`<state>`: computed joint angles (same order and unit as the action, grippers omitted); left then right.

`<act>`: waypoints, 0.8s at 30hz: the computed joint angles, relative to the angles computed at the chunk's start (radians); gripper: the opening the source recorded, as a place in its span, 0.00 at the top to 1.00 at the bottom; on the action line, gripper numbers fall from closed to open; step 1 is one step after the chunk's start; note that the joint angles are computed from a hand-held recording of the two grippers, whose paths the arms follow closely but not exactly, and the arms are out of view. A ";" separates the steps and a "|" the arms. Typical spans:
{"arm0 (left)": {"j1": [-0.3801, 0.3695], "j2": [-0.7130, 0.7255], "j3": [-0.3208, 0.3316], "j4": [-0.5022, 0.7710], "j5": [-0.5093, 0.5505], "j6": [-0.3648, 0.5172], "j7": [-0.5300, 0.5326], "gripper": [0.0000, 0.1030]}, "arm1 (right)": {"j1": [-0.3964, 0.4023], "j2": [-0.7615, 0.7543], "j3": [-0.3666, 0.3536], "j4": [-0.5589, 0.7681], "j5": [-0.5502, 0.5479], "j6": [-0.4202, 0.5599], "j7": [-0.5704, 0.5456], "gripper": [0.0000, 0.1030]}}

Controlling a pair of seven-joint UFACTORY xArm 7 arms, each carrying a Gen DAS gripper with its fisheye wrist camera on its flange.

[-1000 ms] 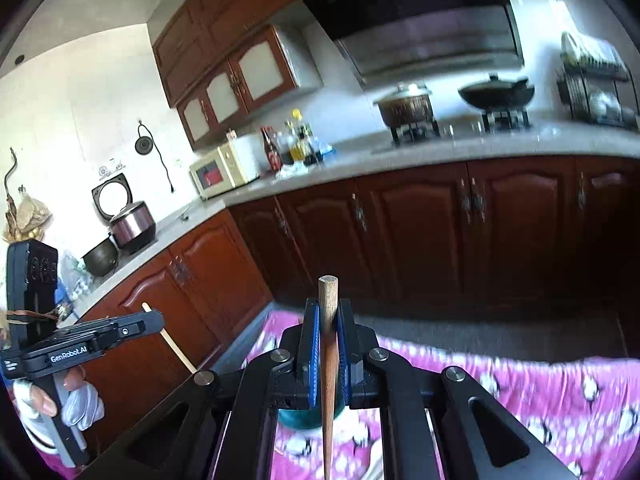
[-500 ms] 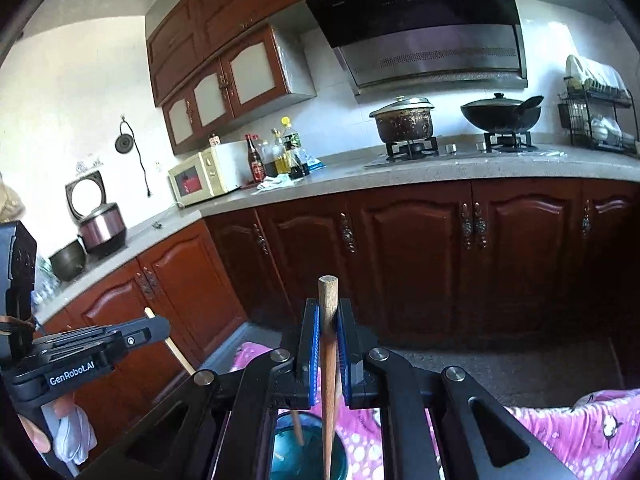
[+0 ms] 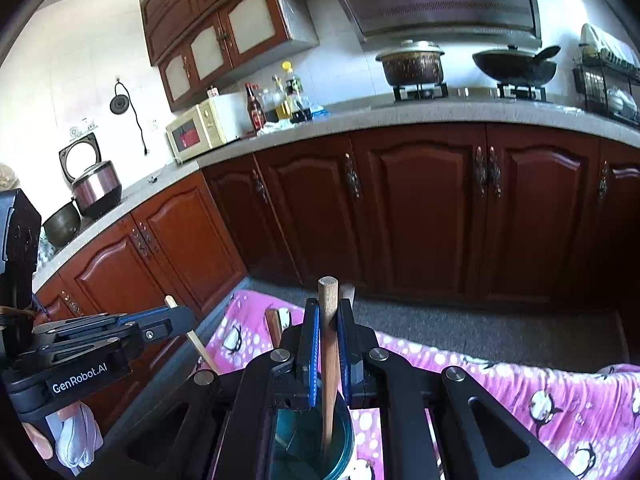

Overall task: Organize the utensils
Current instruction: 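Lower the left tool's chopstick into the holder while the right tool lowers its own, then open both tools to release the chopsticks into the holder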

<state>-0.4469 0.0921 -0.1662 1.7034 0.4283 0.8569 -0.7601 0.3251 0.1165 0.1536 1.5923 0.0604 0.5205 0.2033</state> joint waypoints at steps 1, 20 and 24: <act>-0.002 0.001 -0.001 -0.001 0.003 0.002 -0.004 0.96 | -0.001 0.000 0.000 -0.002 0.005 0.002 -0.002 0.93; -0.006 -0.008 -0.002 -0.021 0.005 0.030 -0.026 0.71 | -0.032 -0.041 -0.001 -0.060 0.132 0.056 -0.023 0.74; -0.003 -0.028 -0.008 -0.041 0.001 0.022 -0.025 0.60 | -0.039 -0.093 -0.005 -0.108 0.161 0.068 -0.037 0.71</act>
<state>-0.4500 0.0640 -0.1745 1.6627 0.4290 0.8792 -0.7847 0.2863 0.0239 0.1481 1.4840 0.2213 0.5881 0.1660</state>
